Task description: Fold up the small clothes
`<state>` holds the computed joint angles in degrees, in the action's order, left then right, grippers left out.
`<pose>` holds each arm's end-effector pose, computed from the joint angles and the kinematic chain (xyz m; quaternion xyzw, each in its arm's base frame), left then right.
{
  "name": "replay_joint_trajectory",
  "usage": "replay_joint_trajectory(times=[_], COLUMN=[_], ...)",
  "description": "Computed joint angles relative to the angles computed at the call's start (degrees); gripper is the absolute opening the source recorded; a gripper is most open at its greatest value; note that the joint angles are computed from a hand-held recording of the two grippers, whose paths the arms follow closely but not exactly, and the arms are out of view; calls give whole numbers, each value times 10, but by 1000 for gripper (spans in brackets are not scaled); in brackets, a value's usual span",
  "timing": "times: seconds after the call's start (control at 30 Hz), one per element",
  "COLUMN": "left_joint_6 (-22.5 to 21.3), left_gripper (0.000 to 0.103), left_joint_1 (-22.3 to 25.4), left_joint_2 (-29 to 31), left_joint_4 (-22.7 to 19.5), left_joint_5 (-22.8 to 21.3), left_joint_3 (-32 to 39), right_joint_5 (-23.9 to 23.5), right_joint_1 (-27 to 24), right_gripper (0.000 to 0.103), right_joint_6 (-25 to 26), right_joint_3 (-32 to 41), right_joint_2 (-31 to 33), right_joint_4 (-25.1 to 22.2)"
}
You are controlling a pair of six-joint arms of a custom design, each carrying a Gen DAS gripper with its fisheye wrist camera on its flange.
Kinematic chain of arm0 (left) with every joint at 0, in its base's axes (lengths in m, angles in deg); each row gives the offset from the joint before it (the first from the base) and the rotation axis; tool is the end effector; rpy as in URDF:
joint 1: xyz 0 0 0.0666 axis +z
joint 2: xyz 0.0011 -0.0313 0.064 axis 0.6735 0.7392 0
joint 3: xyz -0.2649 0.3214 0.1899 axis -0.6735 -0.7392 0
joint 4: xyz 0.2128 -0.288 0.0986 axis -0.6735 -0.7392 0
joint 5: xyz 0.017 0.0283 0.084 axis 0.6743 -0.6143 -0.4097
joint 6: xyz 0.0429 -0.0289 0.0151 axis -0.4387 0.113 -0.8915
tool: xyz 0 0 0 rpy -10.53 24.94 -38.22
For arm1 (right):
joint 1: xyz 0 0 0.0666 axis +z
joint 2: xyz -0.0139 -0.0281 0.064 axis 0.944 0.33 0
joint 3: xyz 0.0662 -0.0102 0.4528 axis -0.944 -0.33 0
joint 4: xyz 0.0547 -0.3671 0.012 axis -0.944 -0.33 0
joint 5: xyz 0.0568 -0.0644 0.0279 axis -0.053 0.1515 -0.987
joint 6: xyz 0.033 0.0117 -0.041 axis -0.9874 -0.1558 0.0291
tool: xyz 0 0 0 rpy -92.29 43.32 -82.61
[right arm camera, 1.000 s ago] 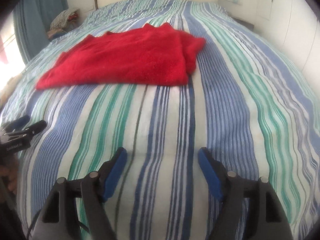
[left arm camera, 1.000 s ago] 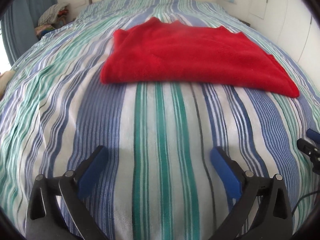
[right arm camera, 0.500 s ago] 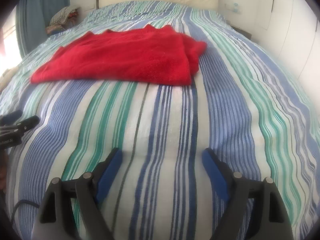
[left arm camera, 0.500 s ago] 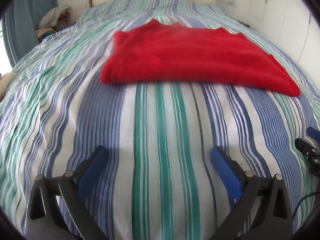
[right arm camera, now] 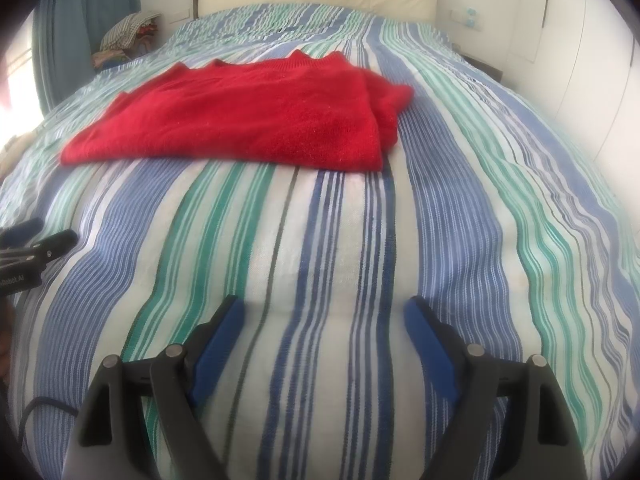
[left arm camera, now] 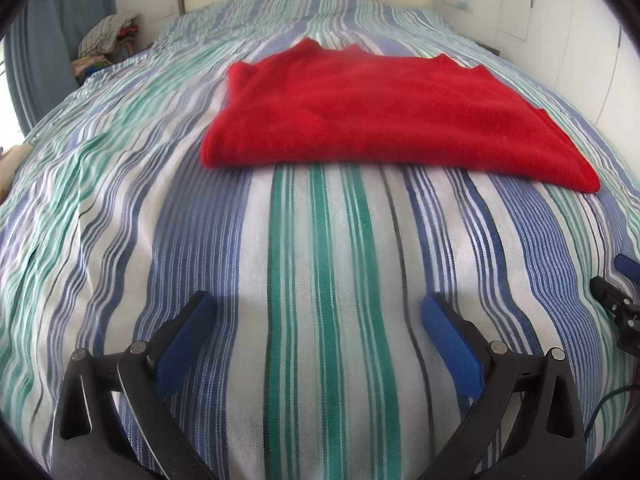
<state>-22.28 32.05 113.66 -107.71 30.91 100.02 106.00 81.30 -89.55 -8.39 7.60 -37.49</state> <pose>0.7719 -0.1521 0.3562 0.3399 0.8803 -0.1132 0.3109 0.5094 0.0785 0.3921 0.2434 0.9158 -0.1191 0.2965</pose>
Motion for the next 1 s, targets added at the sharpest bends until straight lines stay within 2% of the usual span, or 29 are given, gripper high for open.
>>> replay_joint_trajectory(times=[1.0], left_joint_6=[0], left_gripper=[102], left_joint_1=[0], left_joint_2=[1], left_joint_4=[0], left_joint_5=[0], left_joint_3=[1], right_joint_5=[7], right_joint_1=[2], right_gripper=[82], right_joint_6=[0], right_joint_3=[1], right_joint_2=[1], right_joint_4=[-4])
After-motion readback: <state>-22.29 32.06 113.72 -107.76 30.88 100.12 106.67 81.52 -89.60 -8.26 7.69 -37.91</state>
